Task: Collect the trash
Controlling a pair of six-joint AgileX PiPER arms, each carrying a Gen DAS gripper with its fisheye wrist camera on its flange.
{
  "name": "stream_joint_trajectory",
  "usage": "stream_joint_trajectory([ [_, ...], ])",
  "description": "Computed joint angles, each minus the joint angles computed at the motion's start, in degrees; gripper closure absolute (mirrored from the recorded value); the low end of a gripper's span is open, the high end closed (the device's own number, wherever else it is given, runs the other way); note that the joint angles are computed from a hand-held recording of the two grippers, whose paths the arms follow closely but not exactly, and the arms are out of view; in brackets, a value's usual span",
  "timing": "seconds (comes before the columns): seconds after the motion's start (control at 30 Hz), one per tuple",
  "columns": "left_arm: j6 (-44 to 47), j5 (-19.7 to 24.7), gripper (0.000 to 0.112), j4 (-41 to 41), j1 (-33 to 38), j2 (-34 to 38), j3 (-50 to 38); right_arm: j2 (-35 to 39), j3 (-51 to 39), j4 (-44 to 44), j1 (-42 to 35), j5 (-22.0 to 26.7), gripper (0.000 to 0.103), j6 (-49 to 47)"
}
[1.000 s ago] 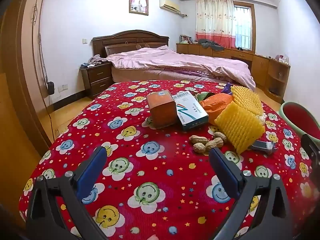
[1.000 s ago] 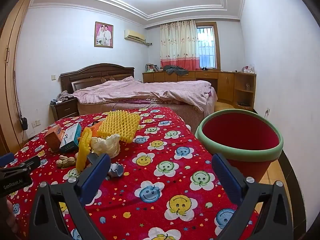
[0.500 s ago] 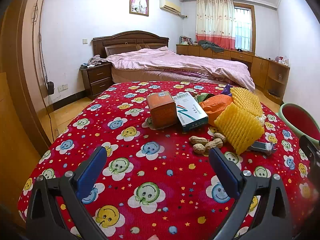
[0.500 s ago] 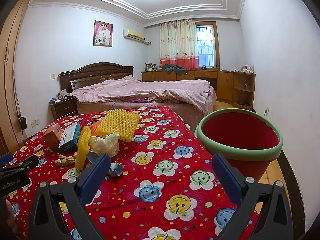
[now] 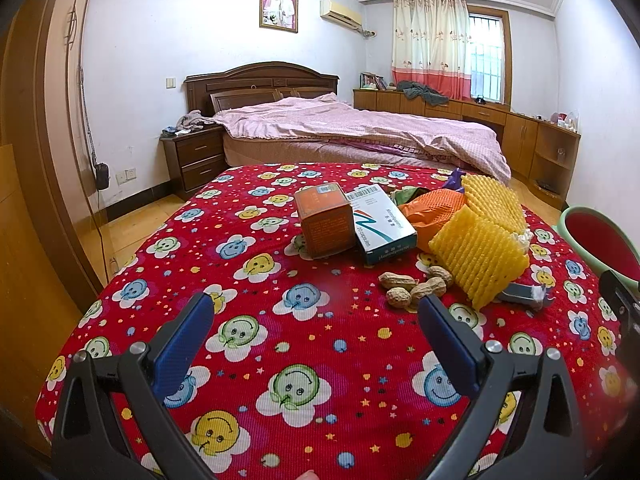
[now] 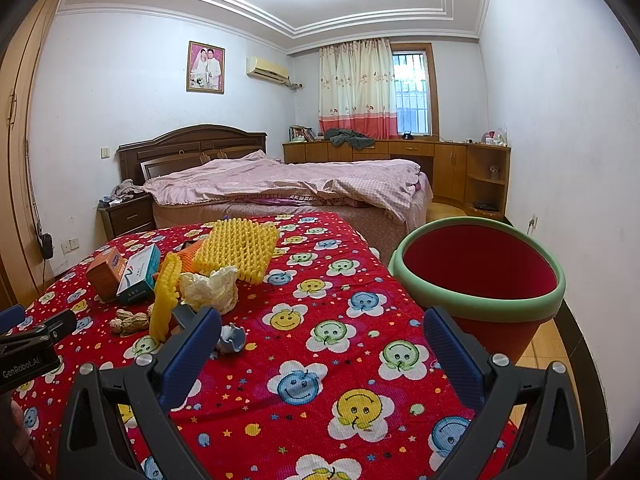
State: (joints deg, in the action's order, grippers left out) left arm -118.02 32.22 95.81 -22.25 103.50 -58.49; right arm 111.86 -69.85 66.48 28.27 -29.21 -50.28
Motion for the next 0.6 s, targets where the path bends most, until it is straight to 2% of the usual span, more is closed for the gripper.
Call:
stream_joint_trajectory([
  [0.6, -0.3, 0.0, 0.011, 0.2, 0.0, 0.0, 0.1, -0.1, 0.0, 0.4, 0.0, 0.0, 0.0, -0.5],
])
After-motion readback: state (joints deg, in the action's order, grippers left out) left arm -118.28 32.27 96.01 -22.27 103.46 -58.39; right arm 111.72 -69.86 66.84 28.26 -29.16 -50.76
